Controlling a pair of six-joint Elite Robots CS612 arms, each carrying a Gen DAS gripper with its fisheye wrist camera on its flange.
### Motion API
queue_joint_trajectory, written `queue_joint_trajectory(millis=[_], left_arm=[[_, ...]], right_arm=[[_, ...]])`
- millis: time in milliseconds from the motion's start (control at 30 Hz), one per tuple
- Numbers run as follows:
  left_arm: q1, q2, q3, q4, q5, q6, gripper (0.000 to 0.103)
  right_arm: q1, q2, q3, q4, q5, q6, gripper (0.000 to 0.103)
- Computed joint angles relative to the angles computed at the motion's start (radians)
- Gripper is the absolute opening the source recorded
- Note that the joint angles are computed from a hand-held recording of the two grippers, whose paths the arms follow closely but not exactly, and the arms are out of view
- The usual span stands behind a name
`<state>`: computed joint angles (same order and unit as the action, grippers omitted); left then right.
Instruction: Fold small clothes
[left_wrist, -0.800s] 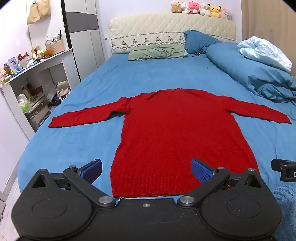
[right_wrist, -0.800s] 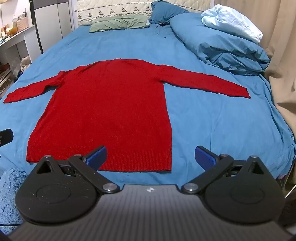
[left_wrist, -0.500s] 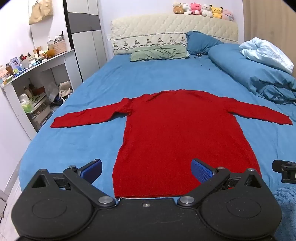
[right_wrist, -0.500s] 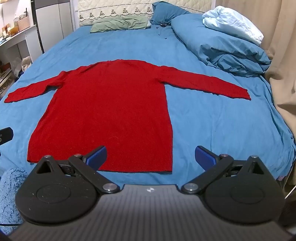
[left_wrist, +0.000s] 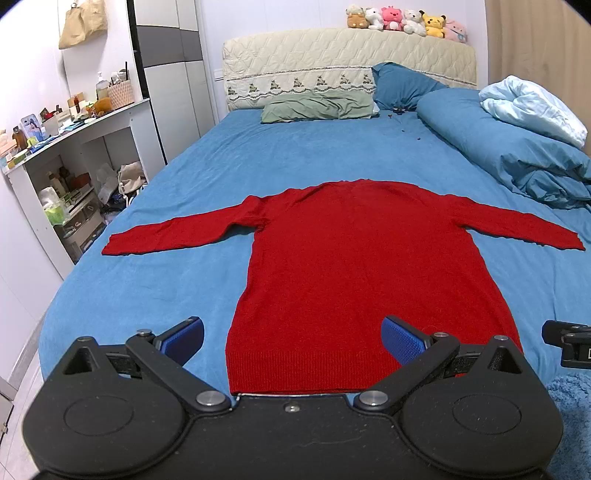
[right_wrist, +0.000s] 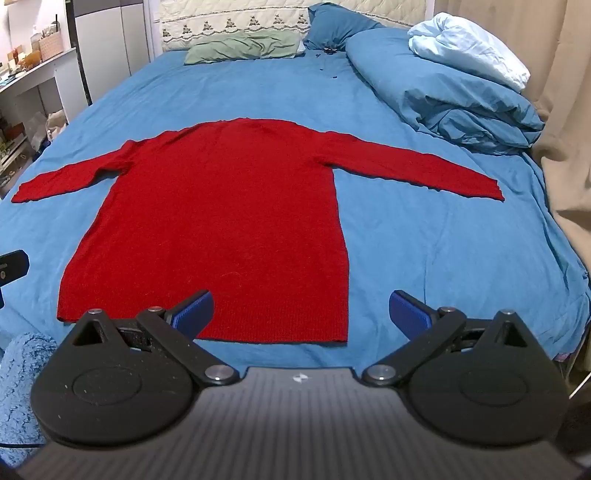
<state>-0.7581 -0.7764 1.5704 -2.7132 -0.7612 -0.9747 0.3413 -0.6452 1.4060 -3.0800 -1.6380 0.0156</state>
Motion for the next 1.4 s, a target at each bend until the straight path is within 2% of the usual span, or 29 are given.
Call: queue_joint_trajectory(millis=[1400], left_arm=[[-0.001,-0.011,0.015,-0.010,0.002,-0.001,0.103]], right_arm=[[-0.004,-0.006,0.007,-0.016,0.025,-0.007,0.103]])
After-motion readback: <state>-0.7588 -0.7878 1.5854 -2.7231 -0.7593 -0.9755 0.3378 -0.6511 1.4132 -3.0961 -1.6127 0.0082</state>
